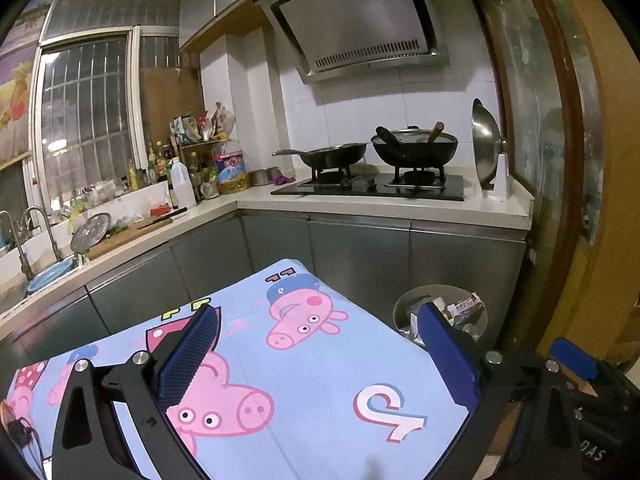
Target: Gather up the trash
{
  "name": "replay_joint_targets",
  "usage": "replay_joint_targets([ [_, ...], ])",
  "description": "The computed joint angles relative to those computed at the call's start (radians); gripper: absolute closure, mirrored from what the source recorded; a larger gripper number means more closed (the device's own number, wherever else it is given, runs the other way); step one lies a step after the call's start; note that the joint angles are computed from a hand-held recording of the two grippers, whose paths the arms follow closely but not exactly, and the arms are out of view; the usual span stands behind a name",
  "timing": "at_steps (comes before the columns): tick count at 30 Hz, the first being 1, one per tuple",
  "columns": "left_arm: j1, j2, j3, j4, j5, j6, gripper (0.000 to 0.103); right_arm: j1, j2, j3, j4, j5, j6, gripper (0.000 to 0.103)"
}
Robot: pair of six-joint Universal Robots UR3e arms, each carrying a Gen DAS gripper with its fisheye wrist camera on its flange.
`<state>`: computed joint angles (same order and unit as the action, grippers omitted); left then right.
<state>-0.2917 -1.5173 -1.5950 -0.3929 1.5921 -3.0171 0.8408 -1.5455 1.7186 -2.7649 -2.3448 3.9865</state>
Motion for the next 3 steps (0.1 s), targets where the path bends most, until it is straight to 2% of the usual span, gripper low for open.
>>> replay_joint_targets([
  [3, -0.002, -0.002, 0.0, 0.004, 0.005, -0.001, 0.004, 0.001, -0.001, -0.003, 0.006, -0.001, 0.002, 0.019],
])
